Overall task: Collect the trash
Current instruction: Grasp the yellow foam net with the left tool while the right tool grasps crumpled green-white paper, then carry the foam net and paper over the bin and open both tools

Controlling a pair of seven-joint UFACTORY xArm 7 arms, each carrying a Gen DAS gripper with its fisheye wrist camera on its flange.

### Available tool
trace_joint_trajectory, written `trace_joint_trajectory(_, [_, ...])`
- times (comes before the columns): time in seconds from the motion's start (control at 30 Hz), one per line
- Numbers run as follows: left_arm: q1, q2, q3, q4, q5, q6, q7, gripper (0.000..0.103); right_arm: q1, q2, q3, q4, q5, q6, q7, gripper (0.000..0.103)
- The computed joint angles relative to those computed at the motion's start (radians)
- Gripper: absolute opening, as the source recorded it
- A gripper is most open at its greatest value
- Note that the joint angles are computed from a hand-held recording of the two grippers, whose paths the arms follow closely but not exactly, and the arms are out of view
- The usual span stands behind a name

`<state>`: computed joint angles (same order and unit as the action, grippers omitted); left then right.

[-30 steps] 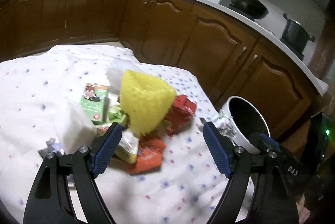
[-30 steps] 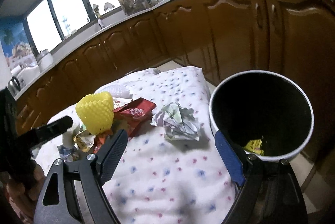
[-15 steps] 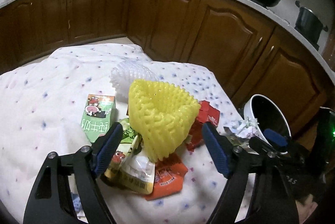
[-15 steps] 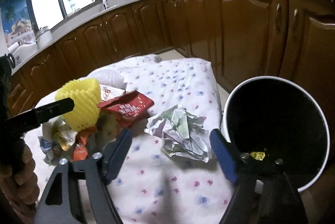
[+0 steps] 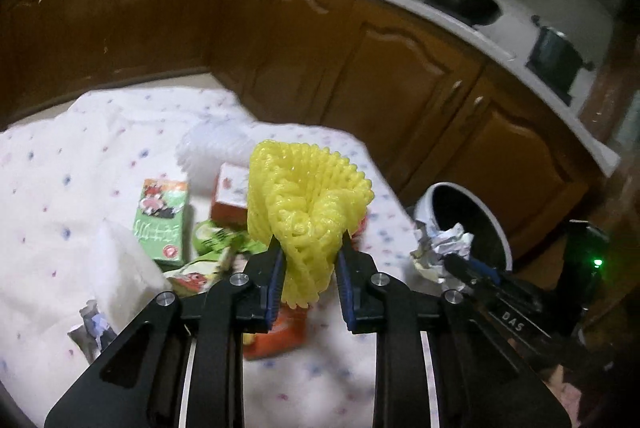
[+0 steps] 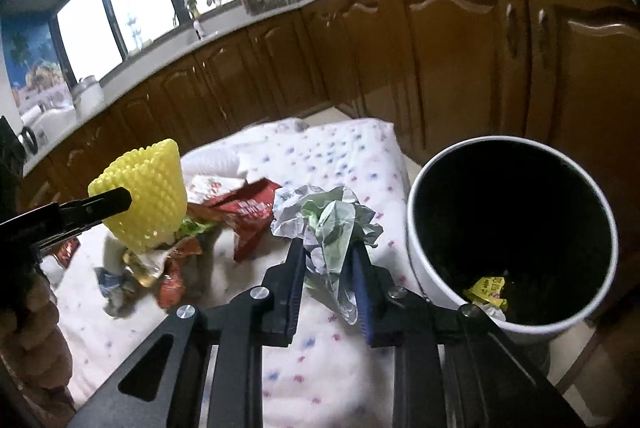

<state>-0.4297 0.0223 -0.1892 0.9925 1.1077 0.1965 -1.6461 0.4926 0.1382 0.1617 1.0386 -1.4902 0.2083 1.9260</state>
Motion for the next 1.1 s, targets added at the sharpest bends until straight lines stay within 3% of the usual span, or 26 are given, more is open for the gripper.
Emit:
trace_joint_trajectory(0.17, [-0.019, -0.005, -0.024, 0.028, 0.023, -0.022, 0.000, 0.021, -0.018, -0.093, 0.011, -0.067, -0.064, 0.019, 0.099, 0.023])
trace_joint_trajectory(0.4, [-0.088, 0.080, -0.020, 0.104, -0.078, -0.034, 0.128, 0.021, -0.080, -0.217, 0.039, -0.181, -0.070, 0.032, 0.154, 0.023])
trace_joint_trajectory(0.73, [-0.182, 0.208, -0.005, 0.238, -0.323, -0.027, 0.435, 0.021, -0.163, -0.330, 0.051, -0.292, -0.082, 0.024, 0.218, 0.023])
trace_joint_trajectory(0.83, [-0.166, 0.259, -0.044, 0.286, -0.457, -0.032, 0.576, 0.021, -0.183, -0.343, 0.045, -0.303, -0.099, 0.016, 0.239, 0.023])
trace_joint_trajectory(1.1, [-0.214, 0.419, -0.043, 0.492, -0.628, 0.046, 0.800, 0.021, -0.219, -0.325, 0.023, -0.294, -0.093, -0.002, 0.212, 0.023])
